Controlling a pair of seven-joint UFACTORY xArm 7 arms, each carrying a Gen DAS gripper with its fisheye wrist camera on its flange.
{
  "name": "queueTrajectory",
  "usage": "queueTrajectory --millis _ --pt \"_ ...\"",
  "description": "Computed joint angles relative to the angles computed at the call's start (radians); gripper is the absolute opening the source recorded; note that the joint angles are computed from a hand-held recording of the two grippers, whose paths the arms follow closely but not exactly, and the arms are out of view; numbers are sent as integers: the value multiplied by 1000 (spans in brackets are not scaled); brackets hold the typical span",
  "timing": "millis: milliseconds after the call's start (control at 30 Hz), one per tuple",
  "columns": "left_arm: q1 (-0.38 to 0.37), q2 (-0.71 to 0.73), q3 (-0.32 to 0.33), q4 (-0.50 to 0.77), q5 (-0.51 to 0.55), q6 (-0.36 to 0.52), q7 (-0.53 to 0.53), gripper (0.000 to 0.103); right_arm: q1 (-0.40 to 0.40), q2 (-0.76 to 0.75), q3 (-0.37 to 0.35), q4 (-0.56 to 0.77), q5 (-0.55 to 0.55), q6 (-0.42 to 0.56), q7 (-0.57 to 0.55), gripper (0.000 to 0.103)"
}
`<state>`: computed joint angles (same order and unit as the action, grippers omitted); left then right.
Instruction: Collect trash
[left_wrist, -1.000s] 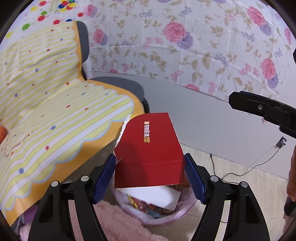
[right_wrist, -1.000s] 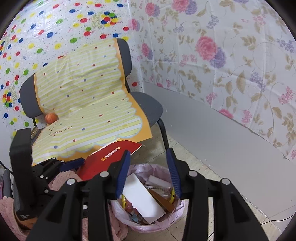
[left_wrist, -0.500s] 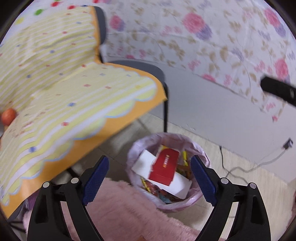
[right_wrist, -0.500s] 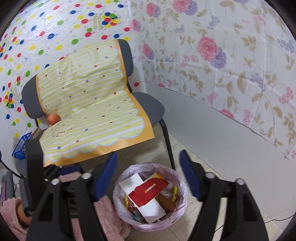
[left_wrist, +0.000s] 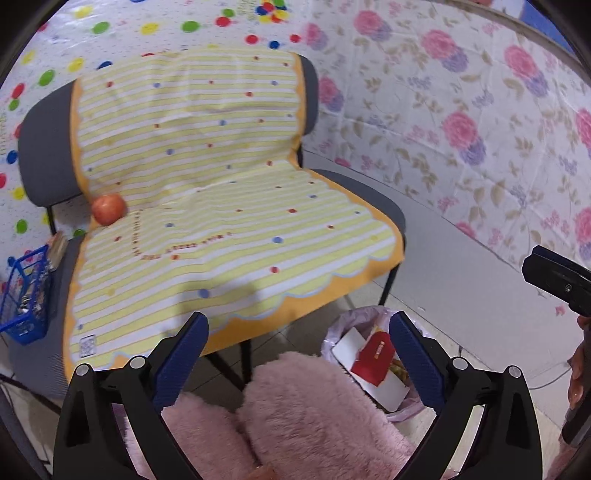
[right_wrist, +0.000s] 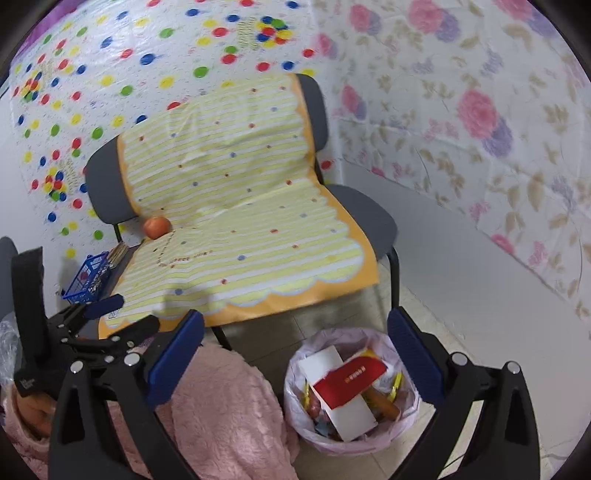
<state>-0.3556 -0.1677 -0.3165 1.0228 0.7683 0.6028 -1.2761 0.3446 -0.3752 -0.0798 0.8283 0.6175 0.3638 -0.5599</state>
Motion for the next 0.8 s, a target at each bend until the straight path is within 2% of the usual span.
queueTrajectory --millis 167,367,567,800 --pt "18 -94 -12 -23 -39 128 5 97 4 13 48 43 -57 -6 32 97" --pt "49 -155 -63 0 -35 361 -17 97 31 43 84 100 -115 -18 48 97" --pt "73 -232 -75 -26 -56 467 -26 97 72 89 110 144 -122 -48 42 97" --pt "106 -293 -87 -52 -78 511 -23 97 85 139 130 182 -112 -38 24 97"
